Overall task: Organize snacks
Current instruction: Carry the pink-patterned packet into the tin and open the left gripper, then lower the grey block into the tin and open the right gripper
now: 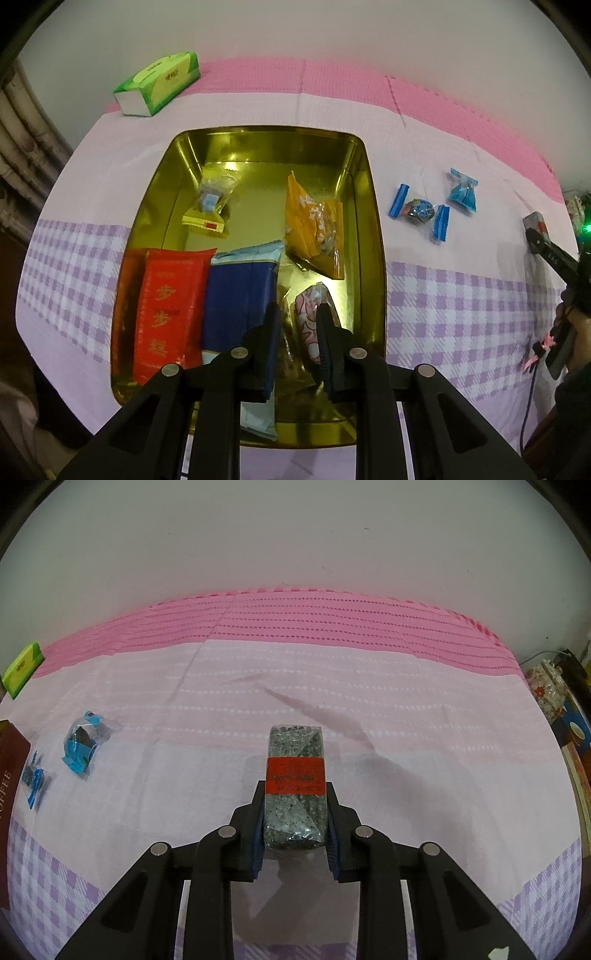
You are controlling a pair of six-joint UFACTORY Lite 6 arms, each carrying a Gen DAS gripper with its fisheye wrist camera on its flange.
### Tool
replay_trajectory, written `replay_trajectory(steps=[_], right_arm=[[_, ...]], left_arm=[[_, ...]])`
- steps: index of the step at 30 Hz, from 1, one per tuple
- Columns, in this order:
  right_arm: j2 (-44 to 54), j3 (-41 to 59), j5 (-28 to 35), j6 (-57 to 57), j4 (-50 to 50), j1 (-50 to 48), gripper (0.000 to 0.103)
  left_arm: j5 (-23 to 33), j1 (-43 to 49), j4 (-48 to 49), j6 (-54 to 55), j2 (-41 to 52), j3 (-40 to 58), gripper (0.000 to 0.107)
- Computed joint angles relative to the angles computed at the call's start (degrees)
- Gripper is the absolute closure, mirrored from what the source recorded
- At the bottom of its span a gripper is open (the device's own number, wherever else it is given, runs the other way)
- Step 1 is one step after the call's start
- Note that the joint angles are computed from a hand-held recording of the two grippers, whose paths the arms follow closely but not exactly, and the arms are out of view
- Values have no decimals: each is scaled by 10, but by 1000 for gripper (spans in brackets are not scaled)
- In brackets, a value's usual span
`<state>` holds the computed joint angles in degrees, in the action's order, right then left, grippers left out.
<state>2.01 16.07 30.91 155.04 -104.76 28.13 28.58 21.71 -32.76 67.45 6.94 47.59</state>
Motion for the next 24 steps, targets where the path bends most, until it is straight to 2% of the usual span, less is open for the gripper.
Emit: replay_trajectory(steps=[2, 7, 9, 12, 14, 20, 24], right_arm=[[4, 9, -1, -20, 27, 7, 79], [14, 24, -1, -44, 72, 22, 79], [17, 31, 0, -59, 94, 29, 79], [20, 41, 0, -76, 122, 44, 79], [24, 47, 1, -80, 133, 54, 79], [22, 67, 15, -107, 191, 108, 79], [14, 92, 28, -146, 235, 141, 79]], left_arm=[[-13, 6, -13, 13, -19, -14, 85], [22, 35, -74, 94, -58, -28, 82], [19, 42, -90, 120, -70, -35, 80], [22, 56, -121, 164, -83, -41, 74], [30, 69, -135, 182, -83, -39, 62], [32, 110, -200, 261, -92, -37, 52], [21, 130, -244, 310, -80, -30, 49]])
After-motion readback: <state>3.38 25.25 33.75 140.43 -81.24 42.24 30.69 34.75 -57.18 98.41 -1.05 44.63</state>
